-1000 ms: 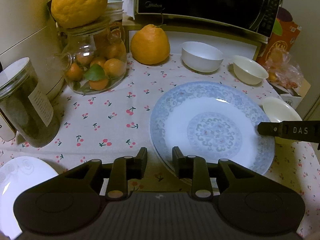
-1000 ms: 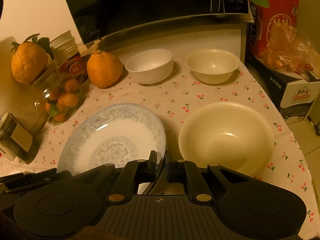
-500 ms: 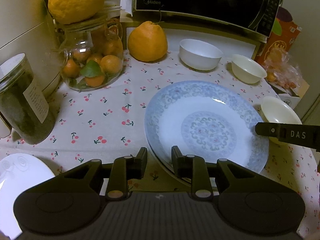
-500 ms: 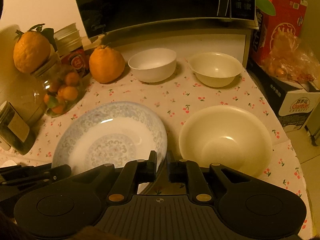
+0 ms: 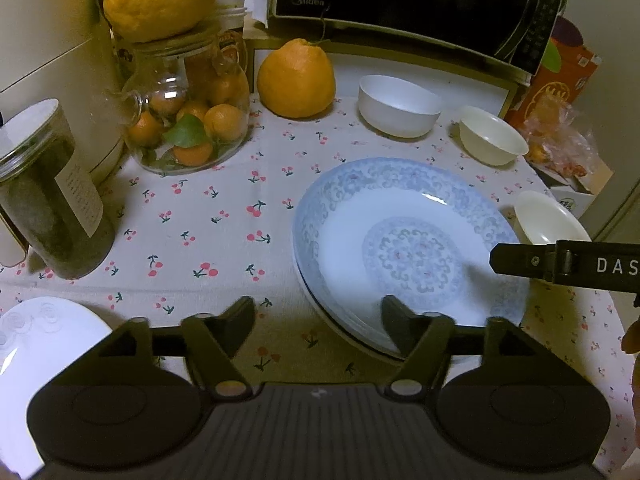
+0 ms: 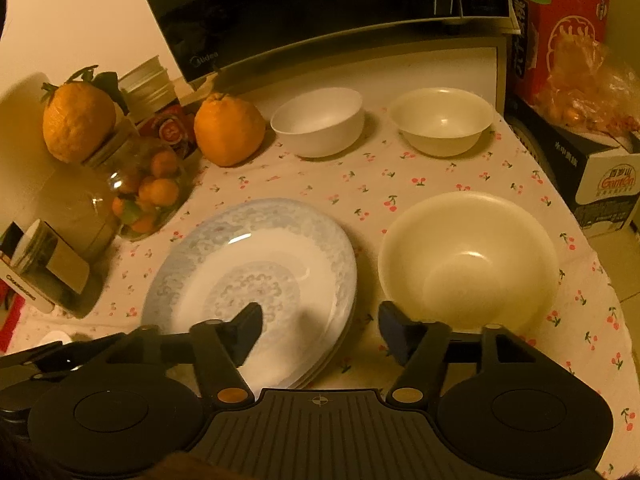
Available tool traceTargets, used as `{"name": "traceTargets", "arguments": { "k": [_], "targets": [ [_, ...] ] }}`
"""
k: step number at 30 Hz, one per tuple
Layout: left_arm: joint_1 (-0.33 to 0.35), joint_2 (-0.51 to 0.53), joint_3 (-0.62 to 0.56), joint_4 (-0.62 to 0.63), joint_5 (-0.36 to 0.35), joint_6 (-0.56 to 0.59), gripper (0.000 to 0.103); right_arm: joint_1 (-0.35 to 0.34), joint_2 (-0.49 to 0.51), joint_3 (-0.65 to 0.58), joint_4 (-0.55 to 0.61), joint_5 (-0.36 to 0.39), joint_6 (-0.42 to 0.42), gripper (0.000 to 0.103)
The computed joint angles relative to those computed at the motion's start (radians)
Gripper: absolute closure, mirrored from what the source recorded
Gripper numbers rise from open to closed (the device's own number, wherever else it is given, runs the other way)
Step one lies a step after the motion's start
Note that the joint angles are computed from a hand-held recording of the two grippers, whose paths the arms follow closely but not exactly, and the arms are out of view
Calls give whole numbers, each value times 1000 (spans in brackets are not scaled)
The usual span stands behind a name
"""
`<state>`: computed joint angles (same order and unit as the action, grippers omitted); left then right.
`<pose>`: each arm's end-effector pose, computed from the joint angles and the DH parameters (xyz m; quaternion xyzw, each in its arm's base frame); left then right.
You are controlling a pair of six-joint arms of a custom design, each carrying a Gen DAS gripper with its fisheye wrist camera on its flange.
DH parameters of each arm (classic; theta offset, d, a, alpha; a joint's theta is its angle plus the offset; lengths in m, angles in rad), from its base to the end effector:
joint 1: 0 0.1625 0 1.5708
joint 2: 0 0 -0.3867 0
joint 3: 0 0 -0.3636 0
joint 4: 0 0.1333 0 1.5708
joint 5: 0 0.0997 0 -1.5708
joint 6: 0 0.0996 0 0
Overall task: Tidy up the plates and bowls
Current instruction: 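Lower the large plate onto the small blue plate and open both tools, then move both tools over to the plain white plate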
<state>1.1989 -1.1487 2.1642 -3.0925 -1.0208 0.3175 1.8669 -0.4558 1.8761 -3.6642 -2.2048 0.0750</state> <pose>-0.0012 -0.5131 0.1804 0.2509 0.8999 -0.2481 0.2562 0.2256 -0.4850 -0.0274 -0.0034 -0.9028 0.3627 0.2313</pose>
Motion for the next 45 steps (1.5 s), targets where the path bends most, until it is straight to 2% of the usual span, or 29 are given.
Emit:
{"name": "traceTargets", "arguments": {
  "k": [2, 8, 12, 17, 26, 34, 41, 45],
  "targets": [
    [-1, -10, -2, 24, -2, -10, 21, 2, -6, 4, 11, 3, 16, 27],
    [-7, -49, -1, 94, -3, -27, 8, 6, -19, 23, 12, 26, 35, 13],
    [-11, -84, 2, 151, 7, -39, 4, 10, -27, 33, 24, 39, 59, 12],
    [-11, -138, 12, 208, 21, -34, 3, 15, -42, 47, 46, 52, 135, 8],
    [14, -224, 13, 256, 44, 13, 1, 16, -65, 76, 81, 104, 276, 8],
    [64, -267, -1, 266, 66, 48, 1, 51, -33, 48, 102, 67, 273, 8],
    [113, -297, -5, 244, 91, 114, 1, 87, 19, -15, 152, 80, 258, 8],
    [150, -317, -14, 240, 76, 144, 1, 110, 53, -62, 194, 94, 249, 8]
  ]
}}
